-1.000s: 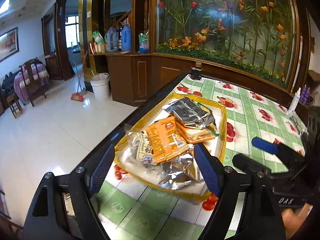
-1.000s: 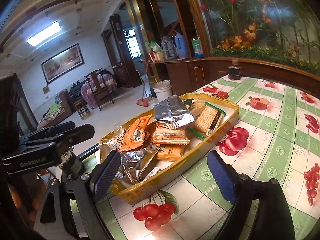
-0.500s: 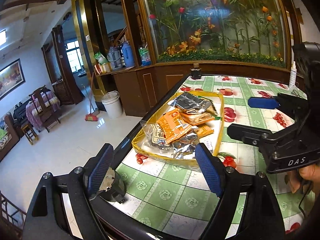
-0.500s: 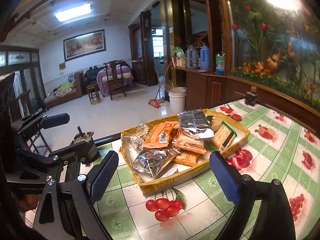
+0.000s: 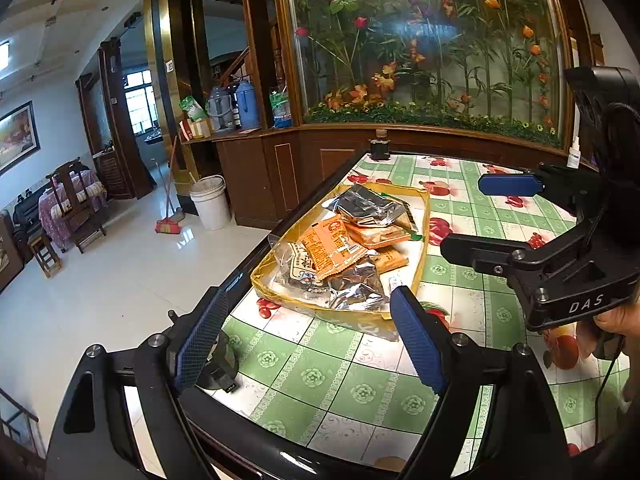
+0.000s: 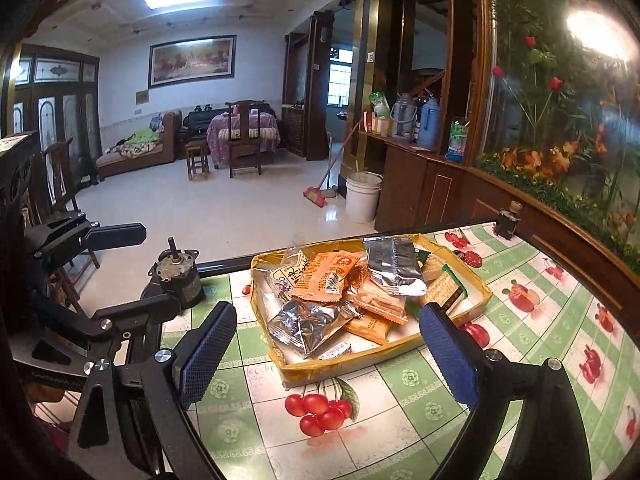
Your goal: Organize snacks
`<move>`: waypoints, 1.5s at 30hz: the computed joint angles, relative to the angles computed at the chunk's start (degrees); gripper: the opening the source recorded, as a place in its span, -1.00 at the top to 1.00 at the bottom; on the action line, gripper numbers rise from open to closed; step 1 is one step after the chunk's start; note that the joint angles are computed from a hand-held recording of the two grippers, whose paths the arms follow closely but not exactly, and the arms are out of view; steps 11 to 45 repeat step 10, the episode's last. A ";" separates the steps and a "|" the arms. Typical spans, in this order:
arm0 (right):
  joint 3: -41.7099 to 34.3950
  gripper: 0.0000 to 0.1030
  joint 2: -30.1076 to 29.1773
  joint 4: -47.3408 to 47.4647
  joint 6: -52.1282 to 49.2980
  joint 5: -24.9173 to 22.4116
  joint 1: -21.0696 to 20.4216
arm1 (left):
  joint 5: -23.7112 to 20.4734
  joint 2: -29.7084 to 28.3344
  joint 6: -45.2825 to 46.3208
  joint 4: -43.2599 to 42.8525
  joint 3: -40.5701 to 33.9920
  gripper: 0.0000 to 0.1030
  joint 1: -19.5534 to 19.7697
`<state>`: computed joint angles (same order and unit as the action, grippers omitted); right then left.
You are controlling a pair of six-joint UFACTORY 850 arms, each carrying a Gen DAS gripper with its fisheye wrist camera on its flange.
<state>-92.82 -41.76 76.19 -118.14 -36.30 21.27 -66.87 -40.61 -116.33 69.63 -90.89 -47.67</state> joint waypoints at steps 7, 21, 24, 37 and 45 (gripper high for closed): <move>-0.90 -0.82 -0.35 -2.55 0.92 0.51 0.83 | -2.31 -0.57 0.52 -0.73 -0.41 -0.63 -0.04; -1.54 -0.82 -0.79 -4.98 2.74 0.67 1.41 | -1.47 0.13 -0.61 -0.21 0.50 -0.64 -0.13; -1.54 -0.82 -0.79 -4.98 2.74 0.67 1.41 | -1.47 0.13 -0.61 -0.21 0.50 -0.64 -0.13; -1.54 -0.82 -0.79 -4.98 2.74 0.67 1.41 | -1.47 0.13 -0.61 -0.21 0.50 -0.64 -0.13; -1.54 -0.82 -0.79 -4.98 2.74 0.67 1.41 | -1.47 0.13 -0.61 -0.21 0.50 -0.64 -0.13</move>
